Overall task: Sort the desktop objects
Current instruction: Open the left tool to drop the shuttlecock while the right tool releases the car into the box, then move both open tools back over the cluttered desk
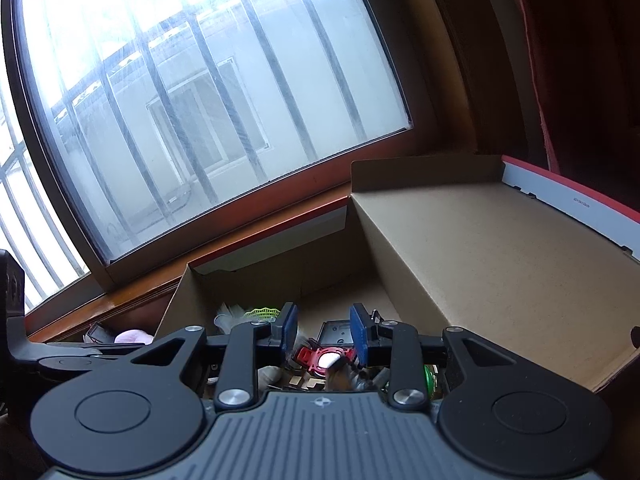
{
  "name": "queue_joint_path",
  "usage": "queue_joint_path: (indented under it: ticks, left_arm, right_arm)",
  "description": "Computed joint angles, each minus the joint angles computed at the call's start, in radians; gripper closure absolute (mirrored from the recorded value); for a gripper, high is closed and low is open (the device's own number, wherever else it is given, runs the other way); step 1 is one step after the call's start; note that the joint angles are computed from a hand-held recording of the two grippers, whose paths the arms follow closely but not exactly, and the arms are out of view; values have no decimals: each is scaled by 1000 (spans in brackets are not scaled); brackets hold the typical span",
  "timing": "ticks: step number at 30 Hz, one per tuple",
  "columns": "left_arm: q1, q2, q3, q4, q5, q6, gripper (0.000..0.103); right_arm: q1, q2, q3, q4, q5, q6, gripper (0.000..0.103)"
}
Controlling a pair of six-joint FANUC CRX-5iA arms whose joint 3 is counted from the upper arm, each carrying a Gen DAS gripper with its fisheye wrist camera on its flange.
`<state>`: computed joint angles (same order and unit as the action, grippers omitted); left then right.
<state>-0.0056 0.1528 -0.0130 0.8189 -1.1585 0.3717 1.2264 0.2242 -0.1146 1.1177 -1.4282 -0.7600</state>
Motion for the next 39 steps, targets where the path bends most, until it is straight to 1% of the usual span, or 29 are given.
queue_joint_path:
  ticks: [3,12,14,16,20,21,25,28,31,33,39]
  left_arm:
    - [1,-3,-4,6,2,-6,51]
    - [11,-12,-14,25,-10,-23,45]
    - [15,-15,-17,29,-17,-30,44]
    - [20,-24,-28,37,-17,-41,41]
    - [36,-52,-58,64,-7,-68,33]
    - [44,-59,-67,74,-4,-76,29]
    - [85,-85,-95,103,14,-100,24]
    - [126,-97,-105,112,26,-110,21]
    - [178,-93,-97,118,34,-107,18]
    - [218,-81,-82,119,33,-98,18]
    - [332,-28,-22,102,52,-67,16]
  right_arm:
    - [-1,0,-1,0,3,-1,70]
    - [10,5,4,2,-15,-5,66]
    - [15,10,11,1,-26,-6,64]
    - [22,14,17,1,-39,-10,58]
    - [36,21,22,4,-65,-29,50]
    - [39,23,25,4,-72,-33,46]
    - [44,33,36,15,-76,-40,33]
    - [34,50,52,40,-49,-51,27]
    - [17,83,94,57,-5,-39,25]
    - [5,118,142,62,19,-4,24]
    - [-22,253,340,67,79,138,22]
